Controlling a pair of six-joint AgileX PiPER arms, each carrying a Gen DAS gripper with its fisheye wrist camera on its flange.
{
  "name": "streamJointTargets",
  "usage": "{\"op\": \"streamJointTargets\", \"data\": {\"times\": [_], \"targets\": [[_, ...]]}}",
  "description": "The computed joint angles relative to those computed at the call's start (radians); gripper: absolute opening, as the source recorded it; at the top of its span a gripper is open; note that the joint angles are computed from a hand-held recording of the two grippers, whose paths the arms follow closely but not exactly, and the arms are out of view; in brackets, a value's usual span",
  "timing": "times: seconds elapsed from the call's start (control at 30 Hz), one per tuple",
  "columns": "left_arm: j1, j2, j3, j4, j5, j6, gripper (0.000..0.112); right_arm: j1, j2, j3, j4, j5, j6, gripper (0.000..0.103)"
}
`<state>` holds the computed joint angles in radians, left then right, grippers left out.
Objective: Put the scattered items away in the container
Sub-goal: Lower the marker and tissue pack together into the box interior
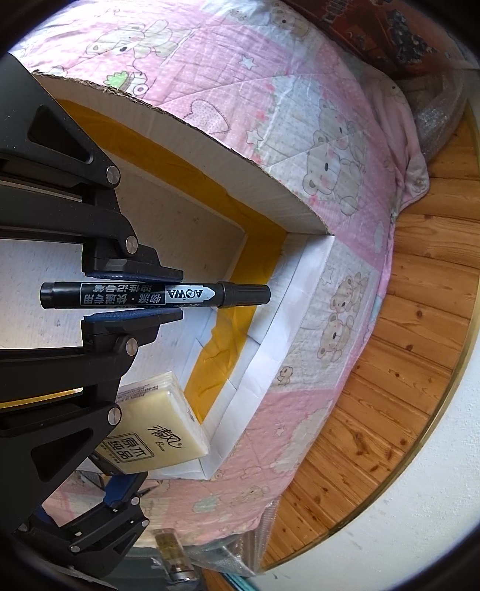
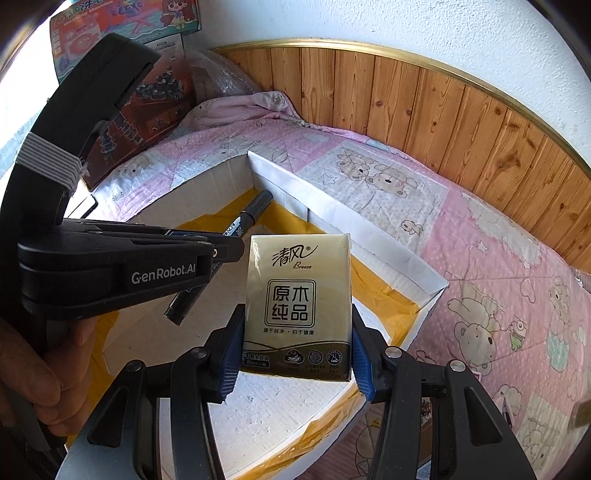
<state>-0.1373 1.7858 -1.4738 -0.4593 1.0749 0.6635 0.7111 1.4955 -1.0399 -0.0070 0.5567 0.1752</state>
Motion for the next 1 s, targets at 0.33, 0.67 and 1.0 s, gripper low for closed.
{"op": "streamJointTargets", "data": {"times": [0.33, 0.67, 1.0], "targets": [[-0.033, 0.028, -0.004, 0.048, -0.037, -0.052, 0.014, -0.018, 0.048, -0.005, 0.038, -0.017, -0.054, 0.052], [-0.076, 0.052, 0.005, 0.112, -0.074, -0.104, 0.014, -0.016, 0.059, -0.015, 0.023, 0.001, -0.077, 0.052], [-0.11, 0.059, 0.029, 0.141, -0.103, -0.136, 0.014, -0.001, 0.074, -0.028, 0.002, 0.021, -0.08, 0.052]]}}
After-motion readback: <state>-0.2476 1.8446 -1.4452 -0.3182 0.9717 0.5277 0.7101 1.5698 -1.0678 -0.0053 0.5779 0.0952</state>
